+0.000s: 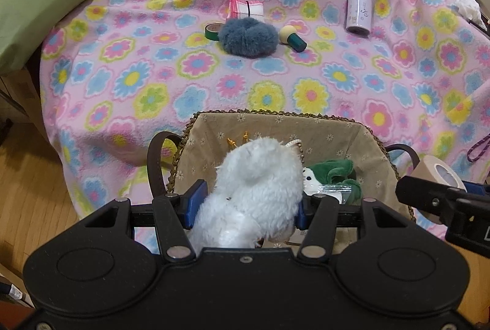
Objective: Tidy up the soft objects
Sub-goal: 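Carry the plush dog in the left tool while the right tool carries the tape roll to the basket, then lower the plush dog into the basket and open the left tool while the right tool releases the tape roll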
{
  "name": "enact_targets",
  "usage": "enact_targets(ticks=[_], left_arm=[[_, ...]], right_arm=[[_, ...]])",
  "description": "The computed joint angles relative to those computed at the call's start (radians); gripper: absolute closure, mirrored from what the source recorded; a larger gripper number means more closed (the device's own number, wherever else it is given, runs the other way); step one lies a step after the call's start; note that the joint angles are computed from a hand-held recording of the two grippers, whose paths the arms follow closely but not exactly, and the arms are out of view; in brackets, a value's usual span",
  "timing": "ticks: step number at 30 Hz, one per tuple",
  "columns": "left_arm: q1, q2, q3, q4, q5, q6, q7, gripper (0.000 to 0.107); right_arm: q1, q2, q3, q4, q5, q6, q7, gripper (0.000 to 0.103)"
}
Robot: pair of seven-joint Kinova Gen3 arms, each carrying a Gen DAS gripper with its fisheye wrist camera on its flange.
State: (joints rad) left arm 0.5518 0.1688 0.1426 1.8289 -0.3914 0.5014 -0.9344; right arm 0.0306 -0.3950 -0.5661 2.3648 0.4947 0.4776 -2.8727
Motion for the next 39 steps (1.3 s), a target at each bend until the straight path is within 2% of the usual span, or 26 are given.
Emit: enact_targets(ticks=[11, 16, 20, 22, 26, 39], left_arm=[[0.008, 0.001, -0.007, 0.002, -0.024, 0.003, 0.031, 0.054], [0.003, 0.009, -0.004, -0.003, -0.019, 0.011, 0.026, 0.054], [0.021, 0.002, -0.013, 0.005, -0.053, 0.009, 0.055, 0.043], [0.029, -0.001, -0.016, 0.007, -0.076, 0.011, 0.079, 0.043], [0.027, -0.002, -0.016, 0.009, -0.093, 0.015, 0.108, 0.033], [0.03, -0.006, -0.006, 0.013, -0.124, 0.019, 0.134, 0.03]], right_arm=[[-0.043, 0.042, 0.035, -0.021, 0.032, 0.003, 0.042, 0.055], [0.014, 0.063, -0.039, -0.034, 0.141, 0.031, -0.063, 0.054], [-0.06, 0.068, 0.01, -0.03, 0.163, 0.03, -0.056, 0.053], [-0.093, 0.065, 0.045, -0.025, 0.156, 0.018, -0.035, 0.053], [-0.087, 0.059, 0.051, -0.019, 0.165, 0.014, -0.056, 0.053], [-0.073, 0.049, 0.026, -0.015, 0.169, 0.05, -0.143, 0.051]])
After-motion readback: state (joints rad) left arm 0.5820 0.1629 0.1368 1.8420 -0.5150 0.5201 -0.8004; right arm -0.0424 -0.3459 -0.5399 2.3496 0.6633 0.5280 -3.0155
